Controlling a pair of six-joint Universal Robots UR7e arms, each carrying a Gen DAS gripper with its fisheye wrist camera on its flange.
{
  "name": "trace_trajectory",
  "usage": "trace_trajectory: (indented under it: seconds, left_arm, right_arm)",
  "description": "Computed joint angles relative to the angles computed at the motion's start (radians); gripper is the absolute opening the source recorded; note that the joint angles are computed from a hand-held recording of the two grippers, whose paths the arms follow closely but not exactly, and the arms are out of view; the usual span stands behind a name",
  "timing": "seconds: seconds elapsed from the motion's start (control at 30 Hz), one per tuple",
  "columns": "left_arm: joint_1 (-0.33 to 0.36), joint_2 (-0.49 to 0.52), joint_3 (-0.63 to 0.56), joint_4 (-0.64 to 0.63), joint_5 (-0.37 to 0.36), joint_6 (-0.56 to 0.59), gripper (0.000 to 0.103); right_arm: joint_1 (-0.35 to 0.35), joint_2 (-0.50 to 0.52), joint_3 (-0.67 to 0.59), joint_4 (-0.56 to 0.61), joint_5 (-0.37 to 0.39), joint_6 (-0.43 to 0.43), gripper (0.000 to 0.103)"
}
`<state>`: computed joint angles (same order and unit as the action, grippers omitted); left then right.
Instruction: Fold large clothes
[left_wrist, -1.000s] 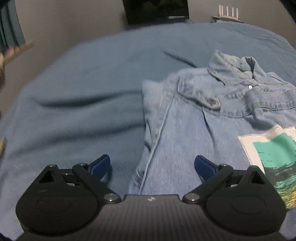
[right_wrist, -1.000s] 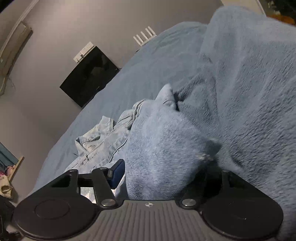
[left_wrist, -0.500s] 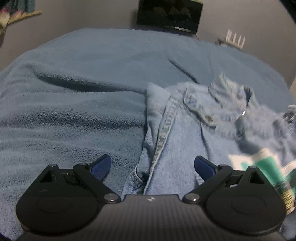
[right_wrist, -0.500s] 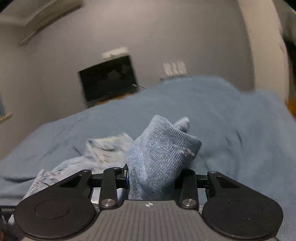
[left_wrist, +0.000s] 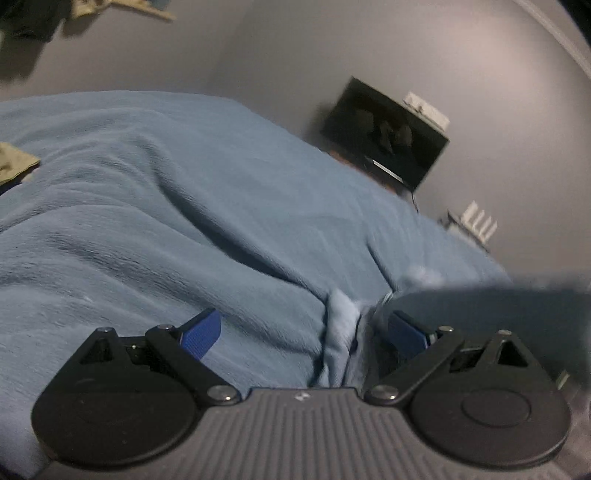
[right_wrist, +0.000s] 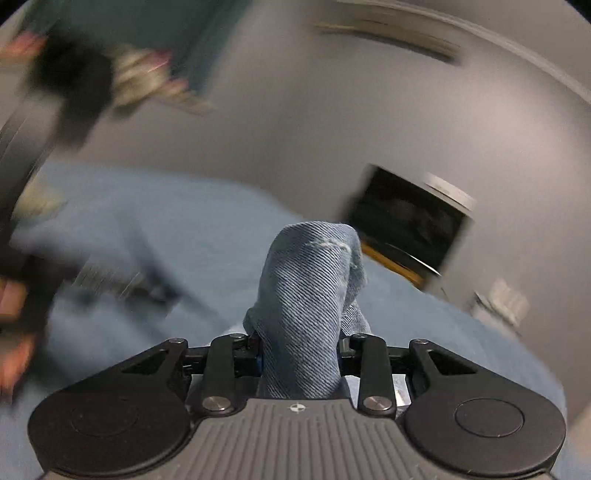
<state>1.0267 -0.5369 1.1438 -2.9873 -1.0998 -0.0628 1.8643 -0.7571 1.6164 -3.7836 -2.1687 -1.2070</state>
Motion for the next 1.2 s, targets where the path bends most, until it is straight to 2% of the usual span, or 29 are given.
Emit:
trace_trajectory:
  seconds: [0.1,0.17,0.23,0.3,0.37,0.43,0.53,0.57,0.7,0.8,0.83,0.9,1.0,1.03,1.1,1.2]
  left_arm:
    - [0.012,-0.011,0.003,0.014,-0.046,-0.019,0.099]
    - [0.018,-0.007,-0.003,0.017,-0.102,0.003,0.099]
    - [0.030,-0.006,-0.010,0.020,-0.191,0.036,0.099]
    - [0.034,-0.011,-0.006,0.037,-0.263,0.067,0.099]
    - [0.031,-0.016,-0.005,0.069,-0.287,0.099,0.099]
    - [0.027,-0.014,-0.017,0.121,-0.295,0.124,0.099]
    - [0.018,0.003,-0.055,0.220,-0.252,0.118,0.099]
    - [0.015,0.007,-0.065,0.250,-0.221,0.112,0.099]
    - [-0.002,0.029,-0.100,0.311,-0.104,0.095,0.096]
    - [-0.010,0.037,-0.109,0.331,-0.046,0.105,0.096]
    - [-0.013,0.036,-0.105,0.334,-0.034,0.105,0.096]
    - [-0.020,0.041,-0.105,0.339,-0.012,0.106,0.096]
    - [-0.026,0.045,-0.113,0.346,0.016,0.109,0.096]
    - [-0.027,0.042,-0.106,0.343,0.022,0.110,0.096]
    - [-0.027,0.042,-0.105,0.340,0.031,0.109,0.096]
    - [-0.034,0.050,-0.118,0.347,0.055,0.100,0.096]
  right_arm:
    - [-0.013,0.039,0.052,-0.070,0.027,-0.161,0.033]
    - [-0.026,0.044,0.094,-0.100,0.049,-0.257,0.033]
    - [-0.038,0.033,0.142,-0.090,0.065,-0.314,0.033]
    - [-0.048,0.022,0.170,-0.069,0.063,-0.326,0.034]
    - [-0.057,-0.002,0.188,-0.022,0.064,-0.271,0.038]
    - [-0.065,-0.058,0.210,0.095,0.085,-0.160,0.046]
    - [-0.089,-0.193,0.255,0.350,0.195,0.059,0.075]
    - [-0.097,-0.230,0.268,0.397,0.236,0.115,0.076]
    - [-0.140,-0.387,0.329,0.519,0.374,0.312,0.075]
    - [-0.178,-0.498,0.369,0.555,0.457,0.429,0.075]
    - [-0.187,-0.513,0.359,0.551,0.459,0.469,0.075]
    - [-0.206,-0.532,0.346,0.496,0.412,0.543,0.073]
    - [-0.210,-0.466,0.254,0.414,0.266,0.559,0.065]
    - [-0.215,-0.449,0.229,0.418,0.241,0.555,0.061]
    - [-0.231,-0.419,0.180,0.464,0.237,0.547,0.053]
    - [-0.254,-0.399,0.148,0.540,0.300,0.528,0.047]
